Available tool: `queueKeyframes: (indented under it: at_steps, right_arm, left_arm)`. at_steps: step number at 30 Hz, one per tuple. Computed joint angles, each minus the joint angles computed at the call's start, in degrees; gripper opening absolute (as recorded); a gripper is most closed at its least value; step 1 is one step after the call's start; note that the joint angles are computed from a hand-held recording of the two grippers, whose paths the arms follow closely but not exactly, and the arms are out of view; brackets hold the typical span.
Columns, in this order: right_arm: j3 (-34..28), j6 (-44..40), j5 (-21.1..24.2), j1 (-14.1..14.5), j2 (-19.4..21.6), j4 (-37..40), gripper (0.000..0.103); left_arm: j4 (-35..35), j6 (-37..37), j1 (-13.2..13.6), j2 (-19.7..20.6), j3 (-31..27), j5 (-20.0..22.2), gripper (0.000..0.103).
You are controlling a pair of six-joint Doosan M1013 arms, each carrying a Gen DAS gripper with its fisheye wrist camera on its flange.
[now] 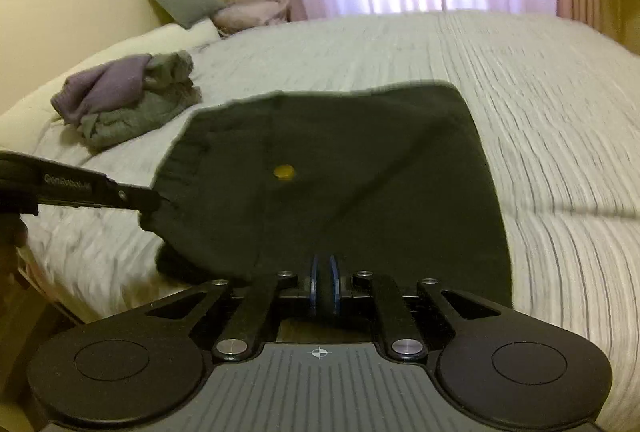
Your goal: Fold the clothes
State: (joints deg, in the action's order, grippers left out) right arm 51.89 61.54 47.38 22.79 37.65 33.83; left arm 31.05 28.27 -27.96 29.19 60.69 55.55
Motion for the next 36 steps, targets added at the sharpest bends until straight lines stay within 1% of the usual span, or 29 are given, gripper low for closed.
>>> queueKeyframes:
  at_steps: [3,4,7,11,13,15,17,19,20,21,22,23,26,31,36]
  right_arm:
    - [2.5,-2.0,-3.5,-0.2,-1.8,1.7,0.01]
    - [3.1,-1.7,-4.2,-0.2,-2.2,1.1,0.01]
    - [3.8,2.8,-4.7,-0.3,-2.7,-3.0,0.01]
    - [5.5,6.4,-5.3,-0.7,-4.1,-5.7,0.01]
    - [6.2,8.1,-5.5,-0.7,-4.8,-7.6,0.01]
    - [7.2,9.7,-6.0,-0.7,-5.5,-9.2,0.01]
    - [8.3,11.5,-6.6,-0.6,-6.4,-10.8,0.011]
    - [9.1,13.5,-6.8,-0.4,-7.0,-13.2,0.012]
    - [10.0,14.5,-7.6,-0.4,-7.6,-13.9,0.022]
    - [11.0,15.4,-8.4,-0.4,-8.2,-14.6,0.035]
    - [11.9,16.4,-9.3,-0.4,-8.8,-15.3,0.072]
    - [13.4,17.4,-11.3,-0.3,-9.6,-15.8,0.081]
    - [15.4,16.6,-13.5,-0.4,-11.0,-14.7,0.081]
    - [13.9,20.7,-10.2,0.1,-10.7,-19.0,0.081]
    - [12.8,21.0,-9.1,0.5,-10.1,-19.4,0.081]
  left_arm:
    - [1.2,-0.2,-0.7,-0.2,-0.2,0.6,0.002]
    - [1.6,-0.2,-0.9,-0.3,-0.3,1.0,0.002]
    - [2.5,-0.4,-1.5,-0.5,-0.3,1.8,0.002]
    - [3.8,-1.0,-2.4,-0.9,-0.2,3.2,0.002]
    - [4.4,-1.4,-3.0,-1.1,0.0,3.8,0.006]
    - [5.0,-2.0,-3.5,-1.5,0.6,3.9,0.015]
    - [5.5,-3.2,-4.1,-2.1,1.6,3.9,0.02]
    - [5.4,-4.4,-4.6,-2.8,2.9,3.7,0.023]
    - [5.1,-4.9,-4.8,-3.1,3.5,3.5,0.025]
    - [4.9,-5.2,-5.0,-3.3,4.0,3.5,0.026]
    - [4.7,-5.5,-5.2,-3.6,4.5,3.4,0.026]
    - [4.6,-5.6,-5.4,-3.8,4.9,3.5,0.026]
    - [4.5,-5.6,-5.8,-4.0,5.4,3.7,0.026]
    - [4.6,-5.1,-6.3,-3.9,5.2,3.2,0.028]
    - [4.3,-4.9,-6.4,-3.8,5.1,3.3,0.028]
